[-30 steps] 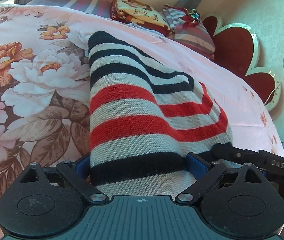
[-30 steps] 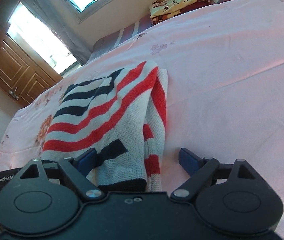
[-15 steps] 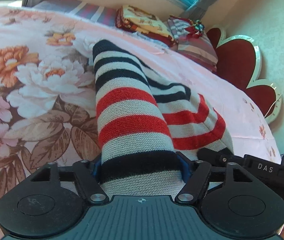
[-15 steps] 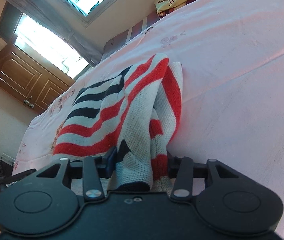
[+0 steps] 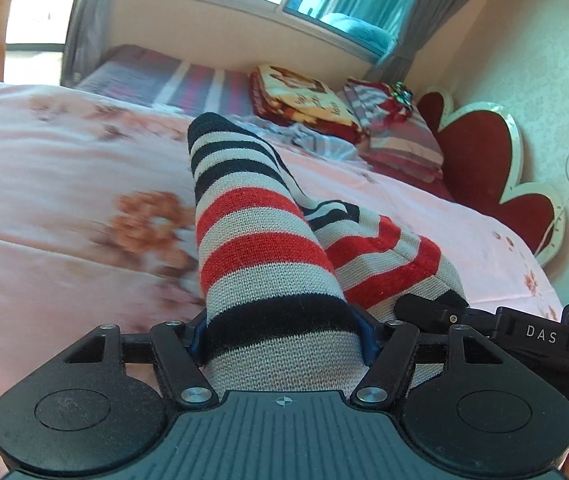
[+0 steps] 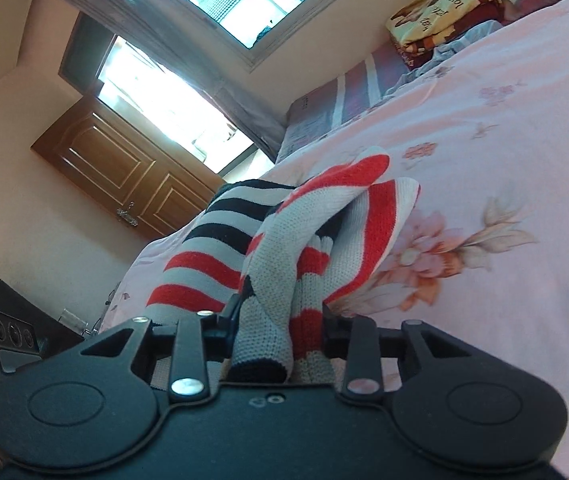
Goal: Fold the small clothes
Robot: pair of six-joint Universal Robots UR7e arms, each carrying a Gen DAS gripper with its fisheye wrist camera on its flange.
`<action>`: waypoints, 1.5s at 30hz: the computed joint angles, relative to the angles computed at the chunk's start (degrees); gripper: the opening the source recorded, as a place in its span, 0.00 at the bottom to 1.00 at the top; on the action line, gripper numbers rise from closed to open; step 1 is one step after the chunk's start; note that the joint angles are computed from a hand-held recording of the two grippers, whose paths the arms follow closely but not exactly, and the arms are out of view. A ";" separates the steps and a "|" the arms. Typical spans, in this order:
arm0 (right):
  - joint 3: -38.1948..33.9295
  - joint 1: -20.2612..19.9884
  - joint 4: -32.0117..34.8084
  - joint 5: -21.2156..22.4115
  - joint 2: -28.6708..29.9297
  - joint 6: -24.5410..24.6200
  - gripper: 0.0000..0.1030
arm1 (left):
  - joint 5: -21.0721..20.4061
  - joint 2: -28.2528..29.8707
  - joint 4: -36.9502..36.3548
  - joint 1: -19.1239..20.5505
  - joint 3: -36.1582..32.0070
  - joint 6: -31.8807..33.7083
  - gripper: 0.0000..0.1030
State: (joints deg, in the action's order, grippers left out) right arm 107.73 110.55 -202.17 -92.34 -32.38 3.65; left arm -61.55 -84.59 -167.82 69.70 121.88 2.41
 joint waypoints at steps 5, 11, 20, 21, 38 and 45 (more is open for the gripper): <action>-10.04 5.15 2.20 -2.46 8.17 2.54 0.33 | -3.73 -5.01 3.95 7.28 -3.27 6.31 0.65; -22.12 9.71 2.92 -6.75 18.78 5.90 0.33 | -10.03 -4.51 8.39 16.86 -11.06 14.60 0.65; -32.36 11.10 11.15 -14.77 26.23 7.91 0.36 | -15.44 1.46 8.19 26.77 -16.99 21.46 0.77; -31.87 11.05 11.54 -15.41 26.09 8.27 0.39 | -16.28 1.60 7.40 27.34 -16.85 22.16 0.84; -49.80 15.31 19.12 -28.31 32.21 -0.18 0.36 | -12.42 8.01 7.25 24.33 -24.98 16.83 0.85; -53.49 14.03 25.01 -33.19 34.73 -0.65 0.32 | -10.29 9.57 5.98 24.70 -24.44 19.82 0.86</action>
State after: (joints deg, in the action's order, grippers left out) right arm 54.24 124.58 -177.16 -125.53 2.34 3.01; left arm -71.84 -75.02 -161.84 94.40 97.44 22.24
